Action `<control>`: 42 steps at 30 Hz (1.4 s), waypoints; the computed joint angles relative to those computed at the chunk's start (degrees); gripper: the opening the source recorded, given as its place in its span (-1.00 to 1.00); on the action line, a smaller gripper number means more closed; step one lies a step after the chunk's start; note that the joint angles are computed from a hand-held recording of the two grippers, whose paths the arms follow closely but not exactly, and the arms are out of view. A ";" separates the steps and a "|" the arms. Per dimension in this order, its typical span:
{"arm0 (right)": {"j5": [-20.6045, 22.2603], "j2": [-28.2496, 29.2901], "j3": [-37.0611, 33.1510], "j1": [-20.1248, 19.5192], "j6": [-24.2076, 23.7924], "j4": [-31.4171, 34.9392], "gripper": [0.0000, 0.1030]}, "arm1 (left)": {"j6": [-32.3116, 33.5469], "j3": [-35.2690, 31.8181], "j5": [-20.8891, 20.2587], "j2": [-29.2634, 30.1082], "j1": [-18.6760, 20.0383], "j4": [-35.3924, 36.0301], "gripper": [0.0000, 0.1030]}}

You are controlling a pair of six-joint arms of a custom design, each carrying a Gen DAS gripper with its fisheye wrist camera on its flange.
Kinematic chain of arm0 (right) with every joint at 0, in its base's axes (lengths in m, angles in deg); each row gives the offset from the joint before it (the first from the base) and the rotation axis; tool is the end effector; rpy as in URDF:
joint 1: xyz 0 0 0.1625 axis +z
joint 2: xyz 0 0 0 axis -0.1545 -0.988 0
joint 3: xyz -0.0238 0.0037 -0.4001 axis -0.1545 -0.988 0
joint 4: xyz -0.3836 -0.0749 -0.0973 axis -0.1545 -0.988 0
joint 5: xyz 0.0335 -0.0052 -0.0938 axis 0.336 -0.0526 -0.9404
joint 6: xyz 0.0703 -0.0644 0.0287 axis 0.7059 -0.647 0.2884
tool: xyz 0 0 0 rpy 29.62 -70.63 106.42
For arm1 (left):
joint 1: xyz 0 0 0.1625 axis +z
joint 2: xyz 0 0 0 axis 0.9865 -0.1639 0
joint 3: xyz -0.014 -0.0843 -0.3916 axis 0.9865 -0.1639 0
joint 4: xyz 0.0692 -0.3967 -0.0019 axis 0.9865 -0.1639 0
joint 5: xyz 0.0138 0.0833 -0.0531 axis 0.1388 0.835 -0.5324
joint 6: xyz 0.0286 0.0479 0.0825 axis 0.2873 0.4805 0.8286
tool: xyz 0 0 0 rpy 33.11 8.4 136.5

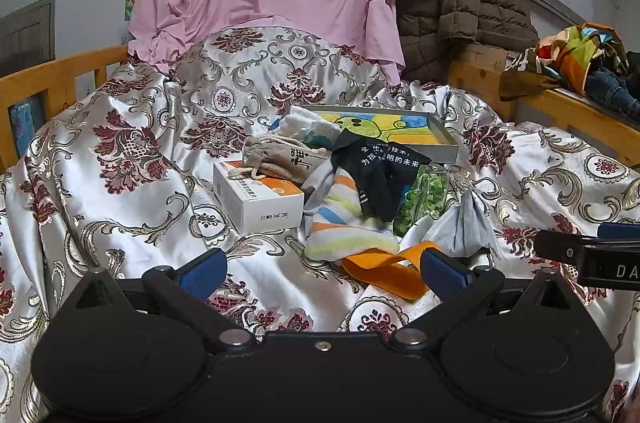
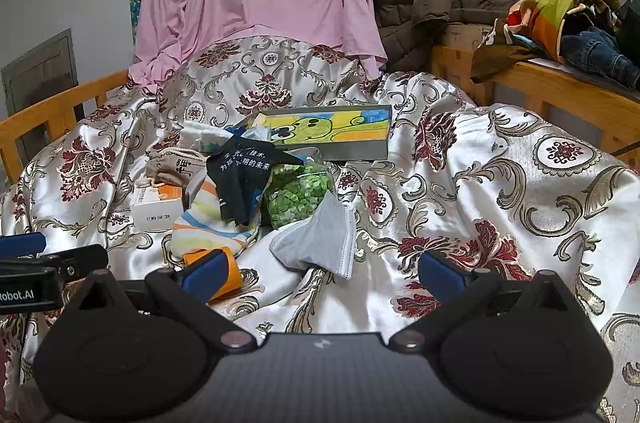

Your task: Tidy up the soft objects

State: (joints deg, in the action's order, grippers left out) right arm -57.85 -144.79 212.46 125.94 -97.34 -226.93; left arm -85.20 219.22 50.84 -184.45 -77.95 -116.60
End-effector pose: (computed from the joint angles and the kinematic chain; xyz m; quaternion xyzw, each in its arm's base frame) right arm 0.2590 -0.3096 0.1438 0.3269 -0.8283 0.4054 0.2066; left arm -0.1839 -0.2303 0.2182 0.0816 0.7660 -0.5287 0.3565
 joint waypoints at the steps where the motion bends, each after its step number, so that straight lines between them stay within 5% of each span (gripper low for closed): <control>1: -0.03 -0.02 -0.02 0.02 0.01 0.05 0.99 | 0.05 -0.01 -0.03 0.00 -0.03 0.01 0.99; 42: -0.13 0.05 -0.15 -0.06 0.04 0.45 0.99 | 1.69 1.20 -0.24 0.09 0.13 -2.60 0.99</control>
State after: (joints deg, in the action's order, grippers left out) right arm -57.98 -144.73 212.31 125.88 -97.31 -226.48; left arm -83.51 220.41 50.60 -184.35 -77.82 -119.20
